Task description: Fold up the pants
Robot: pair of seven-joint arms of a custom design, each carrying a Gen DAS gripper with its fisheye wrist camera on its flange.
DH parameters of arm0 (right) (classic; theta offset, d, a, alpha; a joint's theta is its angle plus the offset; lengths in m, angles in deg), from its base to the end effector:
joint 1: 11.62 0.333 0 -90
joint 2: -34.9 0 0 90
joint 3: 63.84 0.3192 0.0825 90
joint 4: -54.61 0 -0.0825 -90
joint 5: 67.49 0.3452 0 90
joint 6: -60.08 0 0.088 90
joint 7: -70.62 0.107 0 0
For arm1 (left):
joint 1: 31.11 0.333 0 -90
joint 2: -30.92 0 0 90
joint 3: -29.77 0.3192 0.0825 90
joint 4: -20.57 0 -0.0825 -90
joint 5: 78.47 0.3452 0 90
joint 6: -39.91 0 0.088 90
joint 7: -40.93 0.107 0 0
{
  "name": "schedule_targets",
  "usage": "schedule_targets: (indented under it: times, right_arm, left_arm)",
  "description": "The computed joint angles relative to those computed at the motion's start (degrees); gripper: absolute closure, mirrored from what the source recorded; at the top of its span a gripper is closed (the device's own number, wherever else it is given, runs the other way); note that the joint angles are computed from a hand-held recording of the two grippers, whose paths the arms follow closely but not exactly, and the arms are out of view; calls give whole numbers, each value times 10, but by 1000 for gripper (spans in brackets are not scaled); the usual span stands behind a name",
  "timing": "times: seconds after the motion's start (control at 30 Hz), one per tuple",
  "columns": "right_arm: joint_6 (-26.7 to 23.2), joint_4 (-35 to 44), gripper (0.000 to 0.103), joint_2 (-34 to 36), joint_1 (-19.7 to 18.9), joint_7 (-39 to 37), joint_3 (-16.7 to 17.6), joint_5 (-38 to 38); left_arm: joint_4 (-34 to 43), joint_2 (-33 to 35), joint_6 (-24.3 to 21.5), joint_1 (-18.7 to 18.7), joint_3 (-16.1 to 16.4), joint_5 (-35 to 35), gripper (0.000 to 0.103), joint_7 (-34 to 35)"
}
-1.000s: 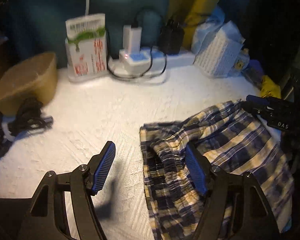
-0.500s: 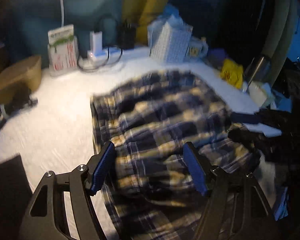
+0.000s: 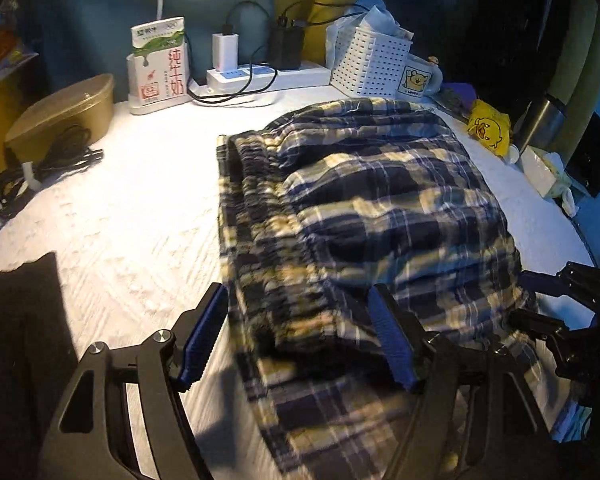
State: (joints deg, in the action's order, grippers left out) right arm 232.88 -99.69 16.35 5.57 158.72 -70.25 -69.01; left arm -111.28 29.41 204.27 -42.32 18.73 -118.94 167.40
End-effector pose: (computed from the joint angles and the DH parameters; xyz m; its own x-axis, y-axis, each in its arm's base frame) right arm 0.4042 0.0775 0.4390 0.2372 -0.9715 0.0029 -0.7756 -0.1912 -0.6016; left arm 0.4900 -0.1618 0.4440 -0.4337 -0.8859 0.1647 -0.7553 0.2577 -0.6026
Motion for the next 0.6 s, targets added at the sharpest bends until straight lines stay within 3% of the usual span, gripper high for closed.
schedule_targets:
  times: [0.17,0.33,0.47,0.6]
  right_arm:
    - [-4,-21,56,-25,-18,13,10,-18]
    - [-46,-25,56,-54,-29,26,11,-23]
    - [-21,-36,56,-82,2,17,-12,-1]
    - [6,-31,56,-67,46,7,-28,17]
  left_arm:
    - [-47,-42,22,-3,3,6,31,-11]
    - [-77,-95,13,-48,31,-92,31,74]
    - [-95,-112,-6,-63,27,-107,31,95]
    - [-106,-99,-16,-55,11,-66,31,36]
